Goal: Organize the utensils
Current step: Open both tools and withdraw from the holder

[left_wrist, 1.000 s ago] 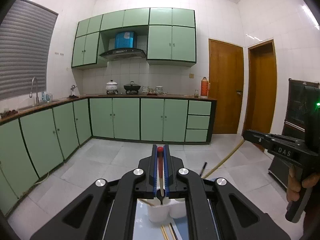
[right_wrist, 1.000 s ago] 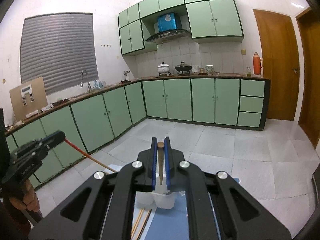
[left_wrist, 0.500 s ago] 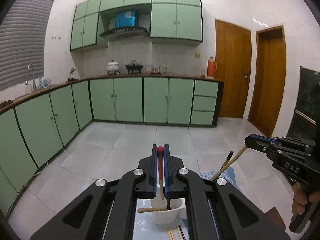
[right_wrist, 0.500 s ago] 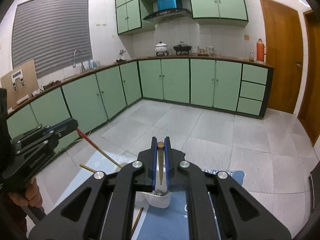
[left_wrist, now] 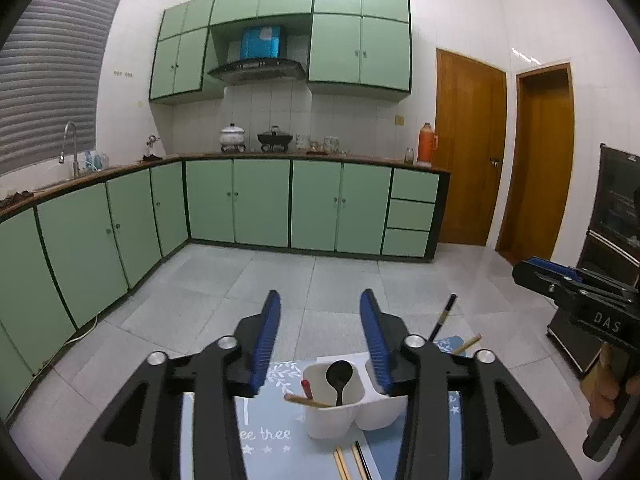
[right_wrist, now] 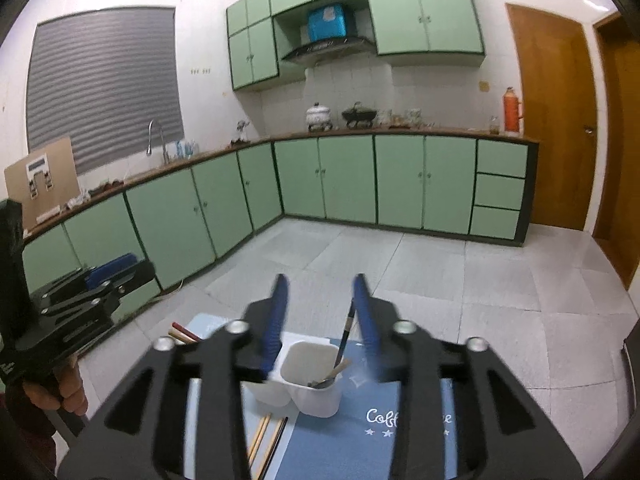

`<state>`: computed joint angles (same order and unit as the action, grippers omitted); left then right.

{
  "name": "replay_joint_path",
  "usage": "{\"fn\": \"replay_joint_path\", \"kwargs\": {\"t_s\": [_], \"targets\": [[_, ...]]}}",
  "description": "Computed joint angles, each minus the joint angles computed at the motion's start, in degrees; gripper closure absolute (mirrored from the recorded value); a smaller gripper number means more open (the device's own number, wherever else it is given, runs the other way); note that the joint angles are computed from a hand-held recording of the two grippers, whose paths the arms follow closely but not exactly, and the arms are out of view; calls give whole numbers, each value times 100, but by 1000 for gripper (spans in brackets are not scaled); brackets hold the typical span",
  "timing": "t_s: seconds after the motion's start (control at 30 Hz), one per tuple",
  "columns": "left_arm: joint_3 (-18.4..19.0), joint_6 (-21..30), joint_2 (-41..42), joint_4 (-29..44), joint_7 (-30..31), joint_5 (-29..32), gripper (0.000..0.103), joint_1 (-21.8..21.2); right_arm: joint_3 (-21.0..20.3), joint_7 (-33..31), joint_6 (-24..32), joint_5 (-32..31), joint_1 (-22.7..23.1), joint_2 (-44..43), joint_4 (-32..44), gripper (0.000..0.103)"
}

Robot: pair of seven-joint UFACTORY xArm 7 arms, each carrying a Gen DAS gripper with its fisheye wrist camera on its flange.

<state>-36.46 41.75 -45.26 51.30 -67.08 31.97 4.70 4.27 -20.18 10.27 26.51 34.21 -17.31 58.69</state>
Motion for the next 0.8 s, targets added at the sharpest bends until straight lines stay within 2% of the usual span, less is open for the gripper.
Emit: {"fn": "replay_joint_path", "kwargs": {"t_s": [0.07,0.13,0.27,0.33,0.5,0.8], "targets": [[-27,101,-148,-43,-14,-16,54,-70,-32,-11,-142,67,41,-226,-252,47],[-151,269,-390,-116,-95,-34,44,-101,-16,106,-410,15,41,-504,-617,38],[-375,529,-799,-359,-272,-247,40,-275,-88,328,-911,-163,191,-1063,-1417,26],[-501,661,-940,-460,-351,-349,34,-332,-100,483,-1135,-237,242,-1277,-1754,16],[-771,966,-1229,-857,-696,-777,26,-703,70,964,-1384,-451,139,-1775,-2587,8],[-1219,1427,-1118,-1405,-1360,-1215,25,-1501,623,2014,-1293,-797,-84,-2266,-3814,8]]}}
